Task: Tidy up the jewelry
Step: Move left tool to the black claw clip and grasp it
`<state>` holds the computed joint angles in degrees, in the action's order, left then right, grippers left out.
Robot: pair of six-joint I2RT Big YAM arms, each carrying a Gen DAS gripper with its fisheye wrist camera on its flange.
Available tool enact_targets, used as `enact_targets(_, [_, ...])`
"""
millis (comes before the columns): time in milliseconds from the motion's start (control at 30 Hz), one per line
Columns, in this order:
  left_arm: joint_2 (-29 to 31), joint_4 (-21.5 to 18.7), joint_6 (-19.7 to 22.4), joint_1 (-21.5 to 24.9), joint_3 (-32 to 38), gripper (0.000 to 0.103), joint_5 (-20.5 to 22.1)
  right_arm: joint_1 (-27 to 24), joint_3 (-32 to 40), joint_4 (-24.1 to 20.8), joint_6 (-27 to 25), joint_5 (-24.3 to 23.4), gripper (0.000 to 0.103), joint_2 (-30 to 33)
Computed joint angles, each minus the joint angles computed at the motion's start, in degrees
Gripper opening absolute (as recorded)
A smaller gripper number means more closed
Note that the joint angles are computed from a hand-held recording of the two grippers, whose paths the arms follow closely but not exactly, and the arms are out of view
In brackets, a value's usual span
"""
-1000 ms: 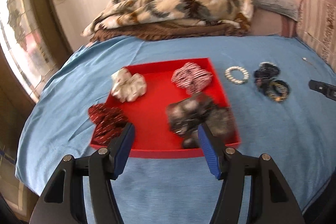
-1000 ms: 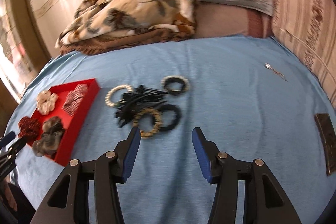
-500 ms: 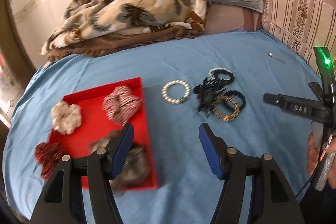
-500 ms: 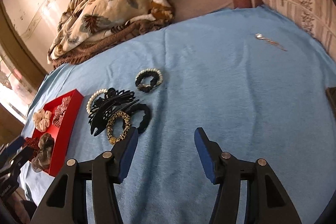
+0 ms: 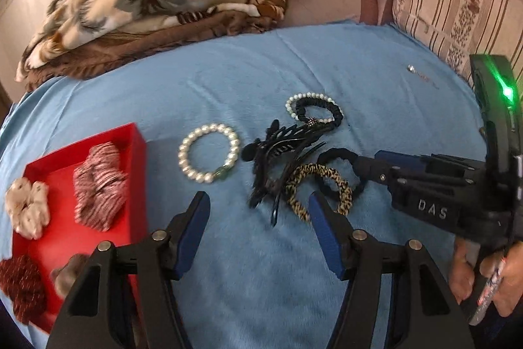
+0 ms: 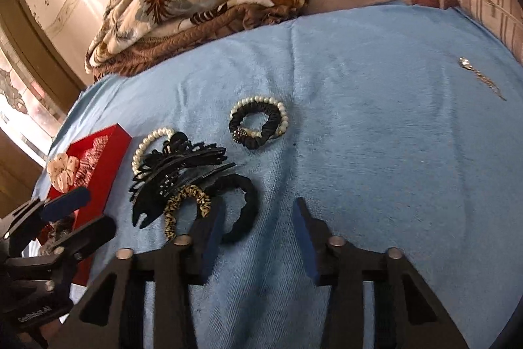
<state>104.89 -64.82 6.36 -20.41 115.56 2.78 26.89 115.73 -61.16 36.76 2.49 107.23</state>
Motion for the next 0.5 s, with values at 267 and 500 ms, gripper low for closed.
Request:
enact_targets(267, [4.9,-2.8,-1.7,0.7,5.1,0.050,2.3,-0.6,1.0,0.3,-0.8,-0.3,0.034,1.3])
enact_targets(500, [5.7,-4.1,-3.5,0.7,6.0,0.025,3.3,0.2,2.1,-0.9,-2.5,1.9,0.025,2.0])
